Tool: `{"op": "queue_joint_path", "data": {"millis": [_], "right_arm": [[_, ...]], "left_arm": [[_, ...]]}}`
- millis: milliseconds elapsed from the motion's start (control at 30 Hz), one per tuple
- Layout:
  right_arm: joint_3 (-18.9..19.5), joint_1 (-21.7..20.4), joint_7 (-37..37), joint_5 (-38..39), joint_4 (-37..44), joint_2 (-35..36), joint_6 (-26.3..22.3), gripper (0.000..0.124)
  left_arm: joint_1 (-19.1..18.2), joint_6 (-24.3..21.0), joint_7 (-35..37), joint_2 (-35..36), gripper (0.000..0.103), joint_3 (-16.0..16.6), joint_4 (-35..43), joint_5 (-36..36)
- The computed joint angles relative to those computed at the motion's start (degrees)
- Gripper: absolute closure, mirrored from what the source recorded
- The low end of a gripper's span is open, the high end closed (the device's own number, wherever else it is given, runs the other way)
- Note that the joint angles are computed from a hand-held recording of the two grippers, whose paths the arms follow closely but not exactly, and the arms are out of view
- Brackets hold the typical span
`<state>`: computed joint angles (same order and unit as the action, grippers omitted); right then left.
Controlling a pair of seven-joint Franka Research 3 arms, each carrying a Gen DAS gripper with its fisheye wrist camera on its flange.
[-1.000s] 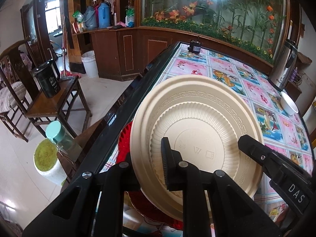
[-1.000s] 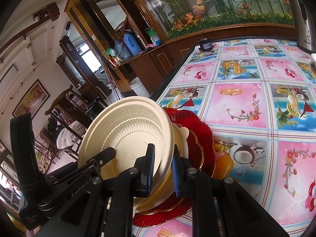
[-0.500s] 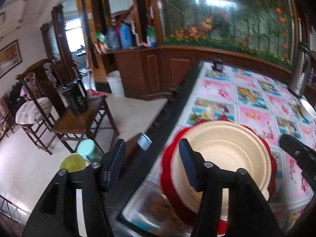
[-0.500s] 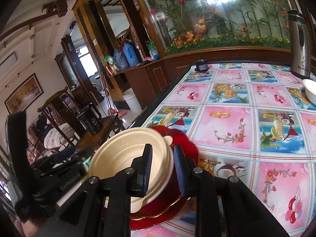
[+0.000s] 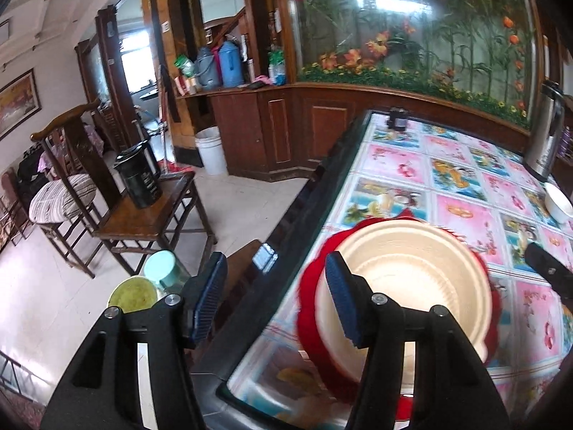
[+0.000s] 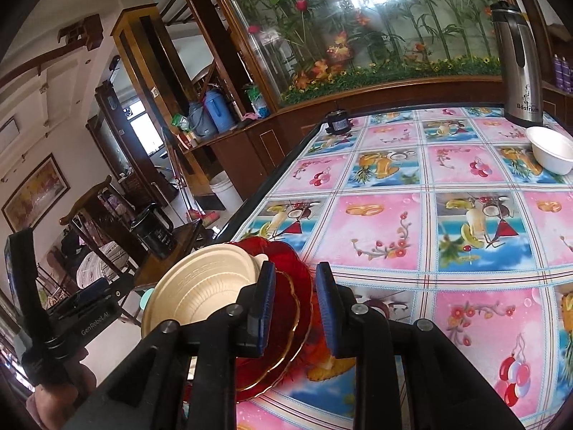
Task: Organize plates and bowls
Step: 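Open both grippers and move them toward the small white foam bowl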
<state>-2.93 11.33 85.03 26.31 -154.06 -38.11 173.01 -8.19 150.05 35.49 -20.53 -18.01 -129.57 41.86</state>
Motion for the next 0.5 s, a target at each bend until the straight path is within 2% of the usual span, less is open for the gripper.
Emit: {"op": "queue_joint_path", "data": {"millis": [300,433,500], "right_arm": [[-3.8,0.1,-2.5,1.1,-0.7,-0.9,0.2,0.095],[-6.0,-1.2,-4.6,1.7,-0.8,-1.8,-0.1,0.094],[-7.3,-2.7,-5.9,1.7,-0.5,-1.9,-0.9,0.094]], "left_arm": [[-4.3,0.6,3.8,3.5,0.047,-3.0,5.8,0.3],[-8.4,-0.4,9.4,9.5,0.047,-4.0,12.5,-1.4],[-11.3,-1.1,14.8,13.5,0.047,-3.5,16.6,-5.8]]}}
